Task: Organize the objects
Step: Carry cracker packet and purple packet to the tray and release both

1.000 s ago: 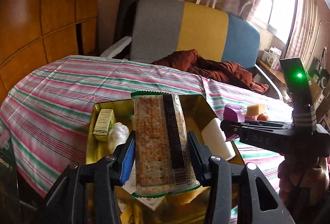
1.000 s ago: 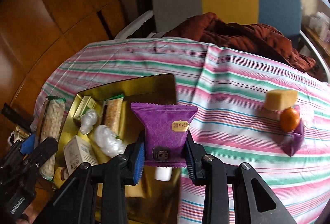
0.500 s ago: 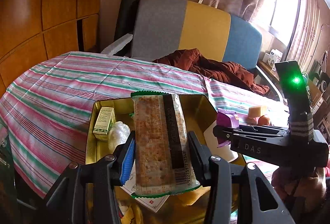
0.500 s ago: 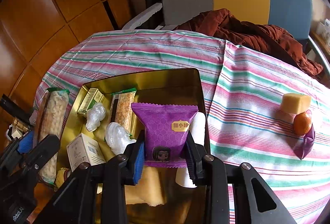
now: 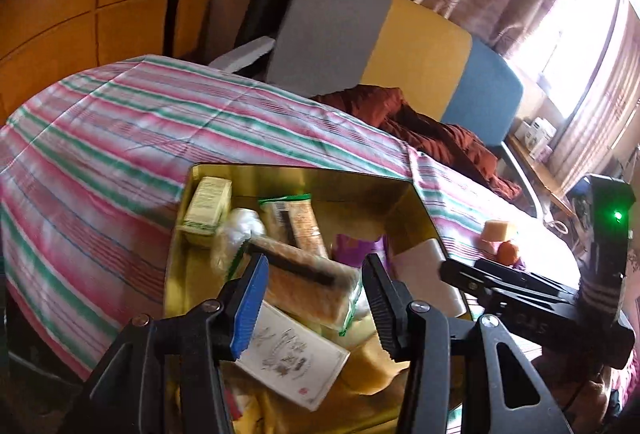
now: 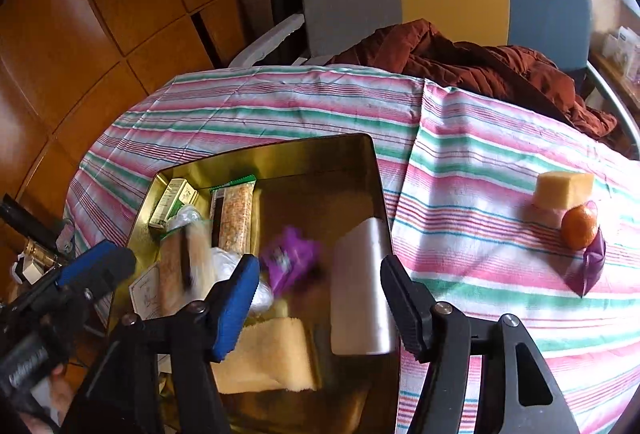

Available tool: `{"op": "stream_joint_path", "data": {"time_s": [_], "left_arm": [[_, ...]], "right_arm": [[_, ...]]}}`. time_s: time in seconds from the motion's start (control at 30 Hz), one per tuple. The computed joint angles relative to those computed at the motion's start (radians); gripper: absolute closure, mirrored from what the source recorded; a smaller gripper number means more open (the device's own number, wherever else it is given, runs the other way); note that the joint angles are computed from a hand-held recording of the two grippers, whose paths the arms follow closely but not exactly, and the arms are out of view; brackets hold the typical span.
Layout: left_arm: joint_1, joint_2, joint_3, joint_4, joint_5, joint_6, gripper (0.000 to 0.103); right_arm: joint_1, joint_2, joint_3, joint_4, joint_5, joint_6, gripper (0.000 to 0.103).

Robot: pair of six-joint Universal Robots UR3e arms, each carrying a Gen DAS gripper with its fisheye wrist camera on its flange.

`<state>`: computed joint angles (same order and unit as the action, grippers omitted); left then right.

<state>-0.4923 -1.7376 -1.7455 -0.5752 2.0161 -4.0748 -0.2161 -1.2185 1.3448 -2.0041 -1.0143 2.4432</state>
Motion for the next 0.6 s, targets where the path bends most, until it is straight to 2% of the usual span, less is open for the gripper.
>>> {"op": "stream_joint_path", "data": {"time_s": [0.23,0.43,0.5,0.6], "left_arm": [[-0.034,0.060,-0.071,-0.057,0.072,-0.061,0.054],[-0.075,0.072,-0.077,-0.131,0.113,-0.102,0.054],[-0.086,0.063,-0.065,-0.142,0.116,-0.102,0.054],[-0.104,0.040,-0.032,-0.155,0.118,-0.096,0.054]], "right_arm": [[-0.022,-0.063,0.094,-0.033,0.007,-0.018,0.035],[-0.039,-0.155,0.219,-0.120,0.017,-0.037,0.023],[-0.045,-0.194,0.276,-0.179,0.020,-0.041,0.014],[-0.057,-0.246,0.348,-0.253,0.027,-0.049,0.009]]}}
